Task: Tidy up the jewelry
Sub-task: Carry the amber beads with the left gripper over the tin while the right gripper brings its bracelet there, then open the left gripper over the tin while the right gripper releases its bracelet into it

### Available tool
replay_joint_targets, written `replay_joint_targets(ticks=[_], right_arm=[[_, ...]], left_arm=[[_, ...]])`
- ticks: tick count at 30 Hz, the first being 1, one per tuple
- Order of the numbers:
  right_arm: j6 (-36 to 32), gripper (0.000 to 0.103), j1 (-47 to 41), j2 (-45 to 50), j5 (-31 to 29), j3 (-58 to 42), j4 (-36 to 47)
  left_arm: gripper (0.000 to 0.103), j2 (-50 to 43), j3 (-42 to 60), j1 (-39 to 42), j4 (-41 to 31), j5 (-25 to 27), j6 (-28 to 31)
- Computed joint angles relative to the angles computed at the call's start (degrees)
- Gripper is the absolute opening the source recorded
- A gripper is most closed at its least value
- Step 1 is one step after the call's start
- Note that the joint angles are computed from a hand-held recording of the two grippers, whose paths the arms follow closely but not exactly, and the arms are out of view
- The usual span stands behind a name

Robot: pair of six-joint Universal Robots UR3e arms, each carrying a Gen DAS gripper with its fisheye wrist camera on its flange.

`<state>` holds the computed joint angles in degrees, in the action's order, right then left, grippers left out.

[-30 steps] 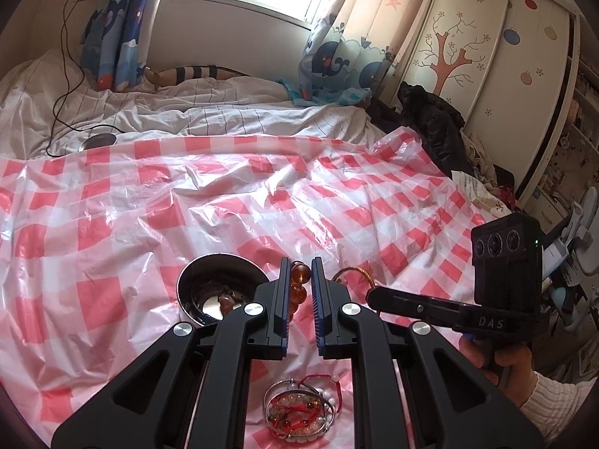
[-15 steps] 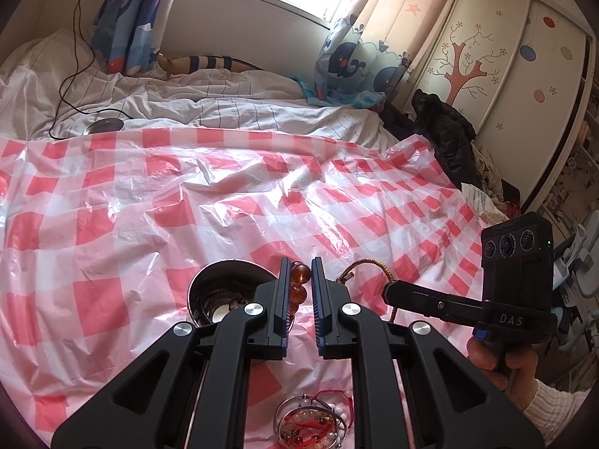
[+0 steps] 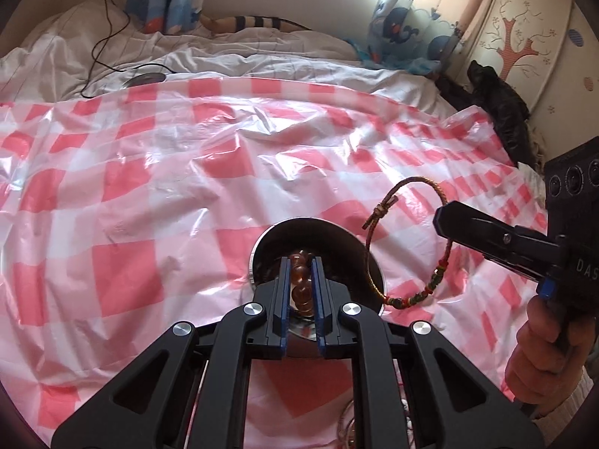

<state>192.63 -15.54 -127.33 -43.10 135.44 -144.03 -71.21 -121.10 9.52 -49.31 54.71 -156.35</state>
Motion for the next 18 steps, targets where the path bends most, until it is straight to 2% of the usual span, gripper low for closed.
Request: replay_joint_targets(ticks=[6,10,13,18], right_arm=[[2.39,0.004,8.74,11.16,-8.94,-3.64,-9.13],[2.39,0.004,13.28,15.92,-13.19,-5.92,-11.16],[2.58,0.004,17.25,20.55,-16.45,-8.42,-12.89],[1.96,0.004,24.7,30.36,-24.85,-16.03,-12.37]], left_arm=[[0.012,2.96,0.45,5.36,-5.14,-4.36,2.4],[0.015,4.09,0.97,8.29,-7.82,-6.38,2.76],[0.022,5.21,1.15,9.97,-9.29,-7.71,2.95],[0.028,5.86,1.55,11.08,-10.64,-8.9,3.51]])
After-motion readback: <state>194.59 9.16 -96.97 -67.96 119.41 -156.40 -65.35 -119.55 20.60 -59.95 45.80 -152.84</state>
